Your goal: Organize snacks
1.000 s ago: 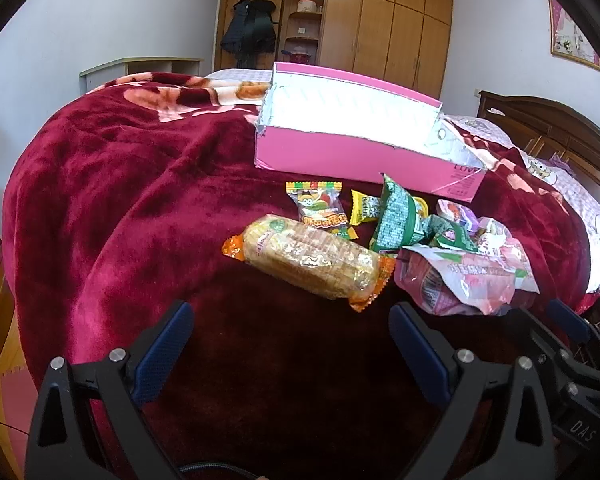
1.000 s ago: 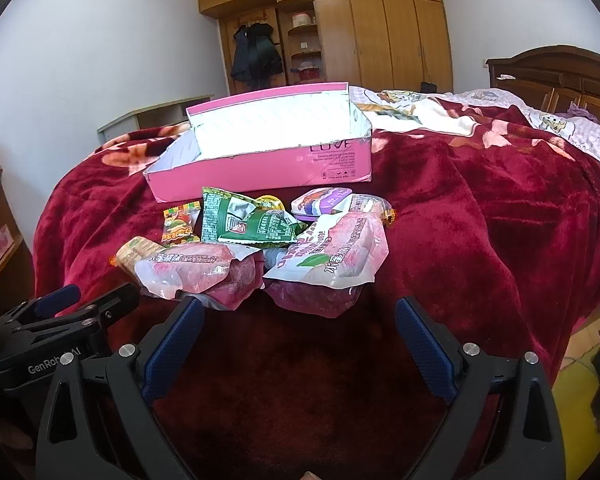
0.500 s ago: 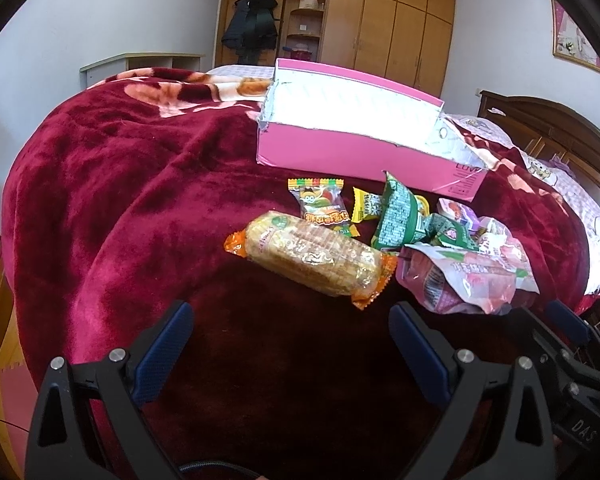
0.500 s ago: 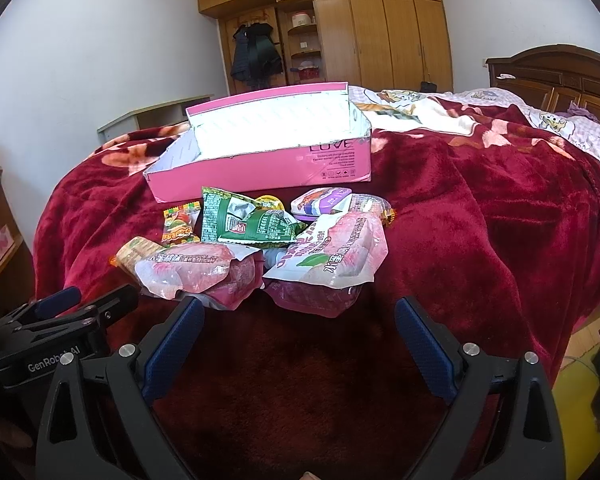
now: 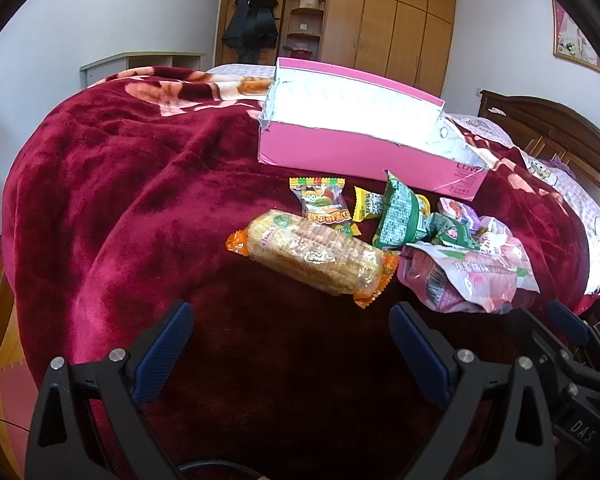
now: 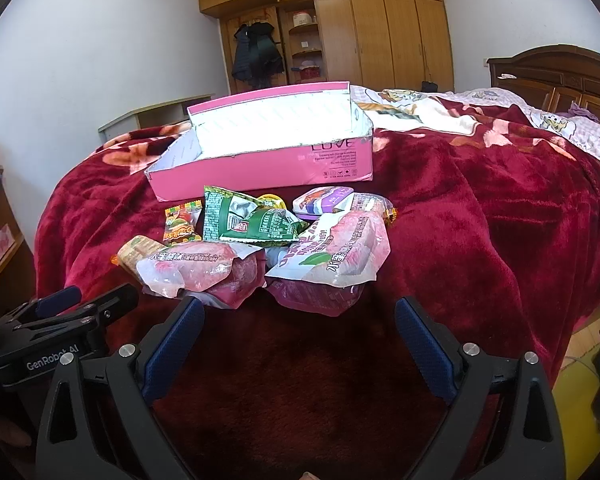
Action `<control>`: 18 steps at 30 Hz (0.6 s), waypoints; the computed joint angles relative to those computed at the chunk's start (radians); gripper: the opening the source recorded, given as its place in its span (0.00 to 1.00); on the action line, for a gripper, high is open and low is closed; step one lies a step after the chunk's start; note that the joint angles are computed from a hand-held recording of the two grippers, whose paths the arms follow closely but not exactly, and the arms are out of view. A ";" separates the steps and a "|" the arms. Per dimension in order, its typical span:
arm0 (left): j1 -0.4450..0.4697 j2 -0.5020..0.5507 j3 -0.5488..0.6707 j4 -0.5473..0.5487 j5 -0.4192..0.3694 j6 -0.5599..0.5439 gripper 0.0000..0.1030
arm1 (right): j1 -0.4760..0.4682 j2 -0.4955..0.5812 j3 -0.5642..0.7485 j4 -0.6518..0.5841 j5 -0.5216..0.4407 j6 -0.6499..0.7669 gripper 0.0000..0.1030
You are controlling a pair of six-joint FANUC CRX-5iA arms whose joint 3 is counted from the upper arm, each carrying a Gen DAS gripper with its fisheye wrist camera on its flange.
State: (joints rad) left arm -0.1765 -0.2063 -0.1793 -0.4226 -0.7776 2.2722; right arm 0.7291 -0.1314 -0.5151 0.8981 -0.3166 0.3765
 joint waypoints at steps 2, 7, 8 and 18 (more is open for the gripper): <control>-0.001 0.001 0.001 0.000 -0.001 -0.001 0.97 | 0.002 0.002 0.003 -0.005 -0.004 0.003 0.95; -0.003 0.002 0.003 -0.003 -0.002 0.003 0.97 | 0.001 0.003 0.003 -0.008 -0.002 0.006 0.95; -0.002 0.002 0.002 -0.002 -0.002 0.001 0.97 | 0.001 0.004 0.004 -0.010 -0.003 0.008 0.95; -0.001 0.002 0.002 0.002 -0.003 -0.003 0.97 | 0.001 0.004 0.004 -0.012 -0.004 0.008 0.95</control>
State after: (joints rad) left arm -0.1779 -0.2045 -0.1775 -0.4206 -0.7808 2.2689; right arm 0.7305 -0.1278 -0.5111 0.8860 -0.3206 0.3849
